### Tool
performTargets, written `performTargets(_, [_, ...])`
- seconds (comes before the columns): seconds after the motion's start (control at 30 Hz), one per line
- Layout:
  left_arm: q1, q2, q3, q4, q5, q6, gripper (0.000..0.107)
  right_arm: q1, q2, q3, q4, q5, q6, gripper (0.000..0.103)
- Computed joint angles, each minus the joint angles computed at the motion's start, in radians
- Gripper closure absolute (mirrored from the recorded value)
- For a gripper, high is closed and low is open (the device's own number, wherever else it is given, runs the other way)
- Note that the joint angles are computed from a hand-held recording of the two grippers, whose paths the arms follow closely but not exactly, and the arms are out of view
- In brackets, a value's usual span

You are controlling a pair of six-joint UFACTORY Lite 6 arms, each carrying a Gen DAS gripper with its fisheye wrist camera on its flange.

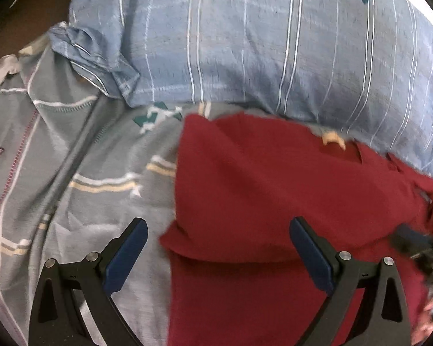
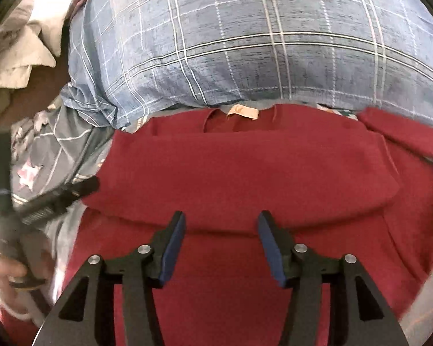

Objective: Fold small clothes

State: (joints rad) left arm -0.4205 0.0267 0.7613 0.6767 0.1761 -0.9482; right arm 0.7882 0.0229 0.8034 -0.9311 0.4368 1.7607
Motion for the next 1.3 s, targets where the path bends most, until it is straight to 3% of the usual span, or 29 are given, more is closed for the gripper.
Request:
performTargets(0.1, [0.008, 0.048, 0.026, -0.107, 0.009, 0.119, 0.008, 0.034, -0.153, -0.067, -0.012, 0.121, -0.002, 0.047])
performTargets(0.17, [0.018, 0.061, 0.039, -0.172, 0.003, 0.181, 0.008, 0.05, -0.262, -0.106, -0.008, 0.25, -0.028, 0.033])
performTargets(0.27, [0.017, 0.081, 0.06, -0.169, 0.001, 0.17, 0.008, -0.033, -0.383, -0.127, 0.036, 0.395, -0.181, 0.029])
performTargets(0.37, [0.014, 0.092, 0.066, -0.112, -0.003, 0.113, 0.008, -0.203, -0.374, -0.099, 0.103, 0.401, -0.412, 0.029])
performTargets(0.5, [0.019, 0.084, 0.054, -0.104, -0.011, 0.104, 0.008, -0.41, -0.216, -0.043, 0.128, 0.371, -0.663, 0.029])
performTargets(0.63, [0.022, 0.106, 0.067, -0.033, -0.01, 0.025, 0.008, -0.488, -0.108, -0.03, 0.104, 0.352, -0.786, 0.032])
performTargets(0.7, [0.025, 0.13, 0.078, -0.047, -0.013, 0.037, 0.008, -0.488, -0.081, -0.057, -0.011, 0.357, -0.707, 0.043])
performTargets(0.77, [0.024, 0.143, 0.085, -0.041, -0.012, 0.031, 0.008, -0.533, -0.063, -0.066, -0.053, 0.312, -0.681, 0.082])
performTargets(0.8, [0.026, 0.144, 0.086, -0.039, -0.013, 0.032, 0.008, -0.555, -0.07, -0.068, -0.038, 0.292, -0.689, 0.093])
performTargets(0.87, [0.028, 0.134, 0.084, -0.05, -0.011, 0.044, 0.008, -0.62, -0.145, -0.081, 0.056, 0.229, -0.757, 0.098])
performTargets(0.97, [0.05, 0.083, 0.063, -0.123, -0.026, 0.116, 0.008, -0.723, -0.379, -0.115, 0.364, 0.109, -1.007, 0.098])
performTargets(1.1, [0.101, -0.003, 0.02, -0.289, -0.045, 0.28, 0.008, -0.711, -0.606, -0.04, 0.782, 0.162, -1.344, 0.098])
performTargets(1.2, [0.154, -0.065, -0.015, -0.495, -0.049, 0.484, 0.008, -0.625, -0.618, 0.076, 0.956, 0.198, -1.446, 0.098])
performTargets(1.3, [0.2, -0.112, -0.036, -0.669, -0.04, 0.656, 0.008, -0.483, -0.525, 0.18, 1.085, 0.176, -1.49, 0.098])
